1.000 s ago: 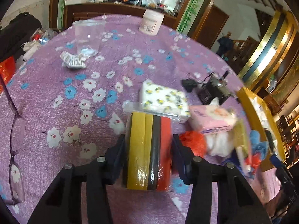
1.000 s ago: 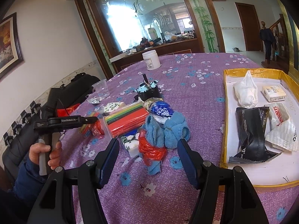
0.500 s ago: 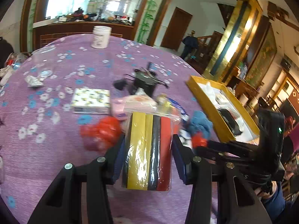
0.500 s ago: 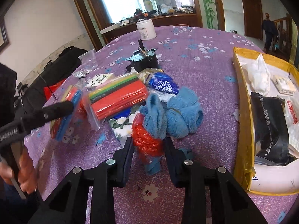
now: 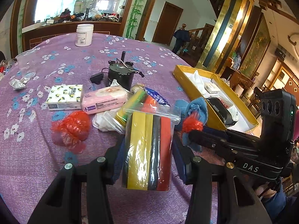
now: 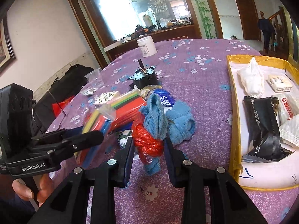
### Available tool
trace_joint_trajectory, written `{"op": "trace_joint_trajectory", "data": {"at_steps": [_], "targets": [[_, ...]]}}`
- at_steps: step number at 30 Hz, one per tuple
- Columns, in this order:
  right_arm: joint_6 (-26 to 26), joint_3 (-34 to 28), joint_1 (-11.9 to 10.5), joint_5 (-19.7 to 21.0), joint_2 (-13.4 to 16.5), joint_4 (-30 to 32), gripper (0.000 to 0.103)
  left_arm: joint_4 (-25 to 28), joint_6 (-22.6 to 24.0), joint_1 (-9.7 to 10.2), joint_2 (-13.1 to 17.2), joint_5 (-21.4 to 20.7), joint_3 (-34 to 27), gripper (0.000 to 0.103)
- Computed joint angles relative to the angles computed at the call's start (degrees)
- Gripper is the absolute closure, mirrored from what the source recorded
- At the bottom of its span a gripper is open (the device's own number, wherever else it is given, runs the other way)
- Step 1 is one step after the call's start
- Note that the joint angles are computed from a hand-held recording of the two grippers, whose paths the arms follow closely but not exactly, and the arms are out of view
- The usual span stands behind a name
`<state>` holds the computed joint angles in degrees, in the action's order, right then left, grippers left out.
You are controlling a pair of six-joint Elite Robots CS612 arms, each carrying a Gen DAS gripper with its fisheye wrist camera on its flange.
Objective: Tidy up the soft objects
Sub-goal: 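Carry both held items into the yellow tray and open both grippers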
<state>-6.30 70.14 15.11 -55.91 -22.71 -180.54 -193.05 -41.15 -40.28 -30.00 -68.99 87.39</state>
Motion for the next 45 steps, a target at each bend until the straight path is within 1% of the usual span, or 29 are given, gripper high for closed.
{"op": "trace_joint_trajectory", "data": {"at_steps": [6,8,11,14,16,21,25,29,31,33,35,36,37,41,43,45], "targets": [[1.56,0.78,-0.34,0.17,-0.12,-2.5,0.069,0.55,0.15,-0.16,-0.15,0.04,-0.24,0.056],[2.12,1.13,-0.6,0.86,-0.23,-3.05,0.069,0.9,0.52,-0.27,-0.31,0.15,-0.44,0.056],[4.29,1.43,-1.51,3.67,-0.44,-2.79,0.069,1.36,1.48,-0.47,-0.55,0.02,-1.06,0.056],[6.86,2.19,-2.34,4.02,-0.86,-5.37,0.069,2.25,2.69,-0.62,-0.53,-0.34,-2.26,0.056],[9.1,2.66,-3.07,4.33,-1.13,-7.47,0.069,3.02,3.63,-0.56,-0.25,-1.45,-3.67,0.056],[13.67,3.5,-4.73,2.4,-1.81,-11.08,0.069,6.2,5.4,-0.29,1.08,-4.68,-8.6,0.056],[16.55,3.23,-6.12,-0.28,-2.32,-11.79,0.069,10.88,7.93,-0.07,3.06,-7.35,-14.89,0.056],[18.92,1.2,-7.33,-3.11,-2.21,-9.56,0.069,17.09,10.68,0.09,6.0,-9.57,-23.05,0.056],[19.98,-0.67,-7.92,-3.93,-1.83,-6.95,0.069,19.83,11.53,0.19,7.78,-10.57,-27.3,0.056],[20.85,-2.48,-8.26,-4.55,-1.4,-4.82,0.069,22.62,12.39,0.2,9.37,-10.71,-31.12,0.056],[21.65,-5.13,-8.49,-5.56,-0.72,-1.59,0.069,26.49,12.75,0.4,11.79,-12.16,-36.65,0.056],[22.2,-6.27,-8.56,-5.97,-0.35,-0.74,0.069,27.6,12.97,0.45,12.63,-12.44,-38.5,0.056],[22.37,-8.21,-8.56,-6.98,0.21,1.34,0.069,29.98,13.25,0.51,14.06,-12.57,-41.7,0.056],[24.43,-14.94,-8.72,-9.42,2.62,7.56,0.069,37.51,11.39,1.34,19.56,-14.4,-53.26,0.056],[26.22,-20.12,-8.67,-10.39,4.85,11.74,0.069,40.36,10.01,1.65,22.04,-14.46,-58.25,0.056],[26.45,-23.79,-8.74,-10.78,6.44,15.84,0.069,42.54,8.29,2.01,24.44,-14.76,-62.82,0.056]]}}
